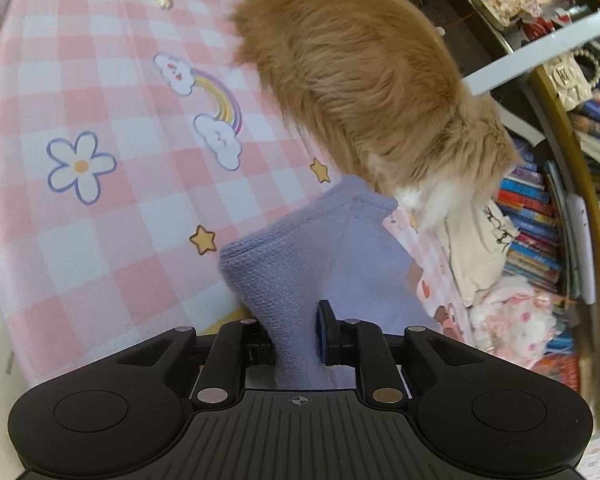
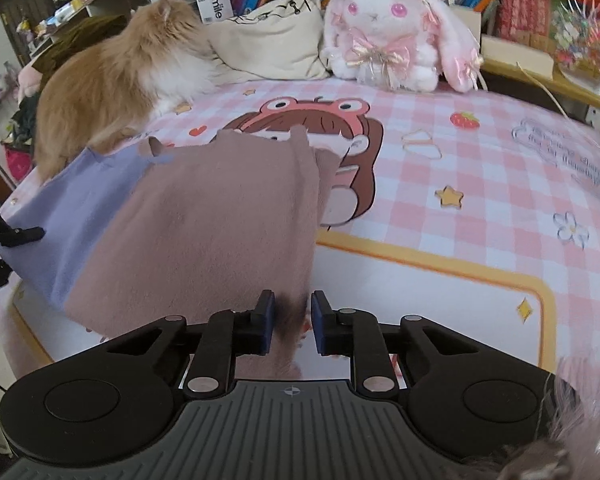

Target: Fold clothes

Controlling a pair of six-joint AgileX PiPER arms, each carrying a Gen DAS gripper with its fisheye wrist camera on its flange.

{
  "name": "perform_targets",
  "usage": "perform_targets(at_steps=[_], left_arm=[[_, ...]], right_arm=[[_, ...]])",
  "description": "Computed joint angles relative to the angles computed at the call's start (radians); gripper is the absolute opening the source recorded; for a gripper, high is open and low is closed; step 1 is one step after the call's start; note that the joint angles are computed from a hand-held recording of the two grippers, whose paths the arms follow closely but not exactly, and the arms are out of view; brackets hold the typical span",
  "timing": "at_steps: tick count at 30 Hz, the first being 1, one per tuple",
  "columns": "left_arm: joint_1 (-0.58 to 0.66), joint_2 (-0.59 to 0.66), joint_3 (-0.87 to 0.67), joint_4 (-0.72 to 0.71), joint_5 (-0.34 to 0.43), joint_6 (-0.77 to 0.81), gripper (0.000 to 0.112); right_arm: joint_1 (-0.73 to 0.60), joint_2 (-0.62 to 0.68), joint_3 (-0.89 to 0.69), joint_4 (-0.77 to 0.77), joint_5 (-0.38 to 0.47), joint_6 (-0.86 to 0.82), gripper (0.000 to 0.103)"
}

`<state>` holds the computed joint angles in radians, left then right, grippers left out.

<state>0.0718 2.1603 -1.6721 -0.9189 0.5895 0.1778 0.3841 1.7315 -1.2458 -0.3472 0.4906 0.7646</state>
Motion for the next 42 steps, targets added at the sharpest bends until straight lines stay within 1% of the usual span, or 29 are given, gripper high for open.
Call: perform_targets(at_steps=[2, 4, 7, 9, 12, 14, 18, 20, 22, 25, 26, 28, 29, 30, 31, 32, 34, 35, 36, 40, 42], left_arm=[[-0.025, -0.031, 0.011, 0.047, -0.035, 0.002, 0.014], [-0.052, -0.06, 0.02, 0.099, -0.068, -0.005, 0.014], [-0.096, -0.103, 0.032, 0.2, -0.112, -0.063, 0.014], [-0.127, -0.133, 0.04, 0.285, -0.133, -0.133, 0.014], [-0.184, -0.184, 0.053, 0.429, -0.158, -0.247, 0.014], [-0.227, -0.213, 0.054, 0.542, -0.168, -0.33, 0.014], [-0.342, -0.268, 0.06, 0.783, -0.203, -0.488, 0.014], [-0.406, -0.291, 0.059, 0.904, -0.212, -0.565, 0.014], [-0.479, -0.312, 0.071, 1.007, -0.217, -0.602, 0.014], [-0.606, -0.28, 0.027, 1.117, -0.142, -0.57, 0.016], [-0.645, -0.246, -0.011, 1.125, -0.079, -0.51, 0.023], [-0.717, -0.149, -0.133, 1.129, 0.089, -0.36, 0.032], [-0.752, -0.105, -0.173, 1.173, 0.154, -0.311, 0.039], [-0.787, -0.066, -0.195, 1.228, 0.199, -0.269, 0.044], [-0.818, -0.056, -0.179, 1.302, 0.203, -0.259, 0.05], [-0.846, -0.06, -0.135, 1.386, 0.177, -0.264, 0.051], [-0.868, -0.053, -0.131, 1.449, 0.186, -0.277, 0.052], [-0.862, -0.052, -0.145, 1.428, 0.197, -0.274, 0.053], [-0.851, -0.05, -0.163, 1.39, 0.211, -0.267, 0.059], [-0.793, -0.073, -0.221, 1.156, 0.256, -0.223, 0.069], [-0.771, -0.127, -0.172, 1.046, 0.218, -0.207, 0.076]], right_arm=[[-0.004, 0.003, -0.003, -0.019, -0.014, -0.037, 0.018], [-0.018, 0.01, -0.005, 0.003, -0.043, -0.105, 0.018], [-0.057, 0.025, -0.009, 0.084, -0.089, -0.229, 0.018], [-0.093, 0.043, -0.02, 0.192, -0.104, -0.342, 0.019], [-0.143, 0.059, -0.016, 0.414, -0.122, -0.552, 0.019], [-0.174, 0.066, -0.008, 0.569, -0.127, -0.7, 0.019], [-0.213, 0.064, 0.017, 0.799, -0.139, -0.957, 0.019], [-0.227, 0.064, 0.024, 0.88, -0.135, -1.051, 0.019], [-0.241, 0.067, 0.025, 0.944, -0.124, -1.13, 0.019], [-0.266, 0.072, 0.026, 1.046, -0.101, -1.24, 0.019], [-0.278, 0.075, 0.027, 1.095, -0.09, -1.283, 0.019], [-0.311, 0.088, 0.025, 1.204, -0.053, -1.366, 0.019], [-0.327, 0.095, 0.023, 1.253, -0.031, -1.401, 0.019], [-0.344, 0.104, 0.016, 1.289, -0.005, -1.429, 0.019], [-0.352, 0.109, 0.007, 1.295, 0.013, -1.438, 0.019], [-0.361, 0.115, -0.002, 1.301, 0.032, -1.447, 0.019], [-0.37, 0.122, -0.013, 1.305, 0.054, -1.455, 0.019], [-0.37, 0.121, -0.011, 1.309, 0.054, -1.456, 0.019], [-0.37, 0.119, -0.007, 1.318, 0.051, -1.461, 0.019], [-0.376, 0.115, 0.011, 1.36, 0.047, -1.493, 0.019], [-0.382, 0.121, 0.001, 1.359, 0.06, -1.479, 0.019]])
